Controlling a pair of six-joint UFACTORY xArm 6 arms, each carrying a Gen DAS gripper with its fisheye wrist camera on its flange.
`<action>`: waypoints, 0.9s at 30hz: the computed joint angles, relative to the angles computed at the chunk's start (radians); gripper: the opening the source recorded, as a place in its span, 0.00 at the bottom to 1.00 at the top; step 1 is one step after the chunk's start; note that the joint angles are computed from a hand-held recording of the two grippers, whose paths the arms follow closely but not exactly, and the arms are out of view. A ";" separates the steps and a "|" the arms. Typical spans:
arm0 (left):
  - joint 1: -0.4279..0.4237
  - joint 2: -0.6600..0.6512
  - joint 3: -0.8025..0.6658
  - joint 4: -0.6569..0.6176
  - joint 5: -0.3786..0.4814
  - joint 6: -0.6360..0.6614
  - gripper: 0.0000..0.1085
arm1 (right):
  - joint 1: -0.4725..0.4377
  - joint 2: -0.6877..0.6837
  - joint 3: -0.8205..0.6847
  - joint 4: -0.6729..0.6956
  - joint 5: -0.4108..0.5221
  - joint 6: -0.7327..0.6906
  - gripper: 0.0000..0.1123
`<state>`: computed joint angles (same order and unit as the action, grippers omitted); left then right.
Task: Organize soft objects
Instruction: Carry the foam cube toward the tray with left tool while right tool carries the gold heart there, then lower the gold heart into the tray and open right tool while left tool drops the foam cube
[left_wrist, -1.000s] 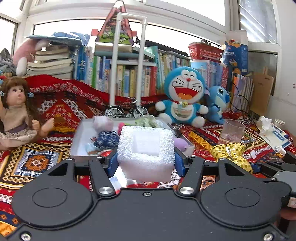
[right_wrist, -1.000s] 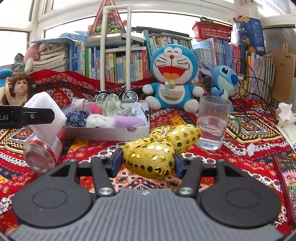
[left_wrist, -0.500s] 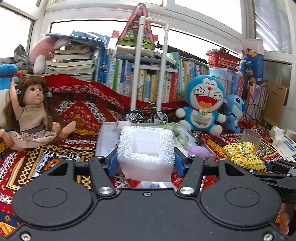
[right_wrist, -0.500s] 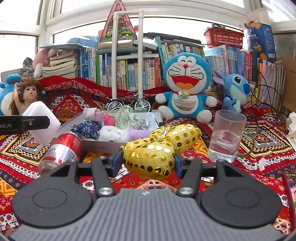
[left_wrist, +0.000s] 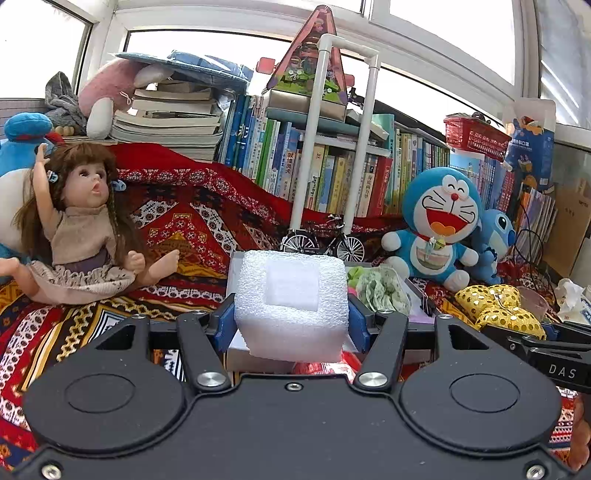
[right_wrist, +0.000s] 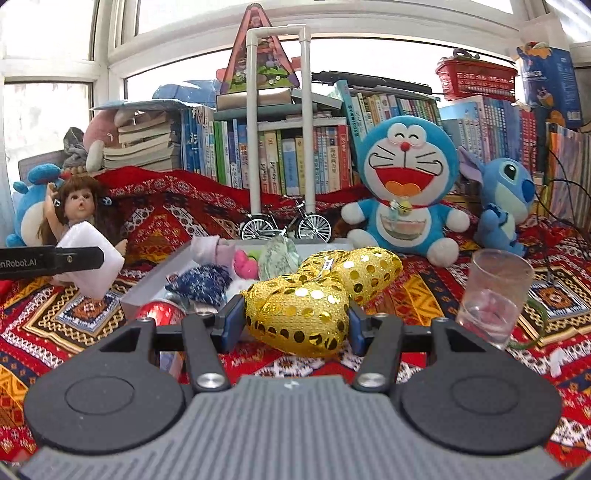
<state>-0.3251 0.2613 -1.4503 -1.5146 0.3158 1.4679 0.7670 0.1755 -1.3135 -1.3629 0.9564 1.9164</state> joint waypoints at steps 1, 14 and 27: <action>0.000 0.011 -0.015 0.012 0.002 -0.016 0.52 | -0.009 0.003 -0.006 -0.002 -0.014 -0.005 0.53; -0.040 0.200 -0.217 0.183 -0.004 -0.229 0.52 | -0.130 0.093 -0.120 0.001 -0.230 -0.074 0.53; -0.052 0.369 -0.388 0.561 -0.022 -0.557 0.52 | -0.212 0.240 -0.269 0.094 -0.407 -0.256 0.53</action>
<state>-0.3766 0.6305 -1.8382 -0.9534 0.2940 0.9112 0.5552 0.4154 -1.5821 -1.2687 0.5494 1.6603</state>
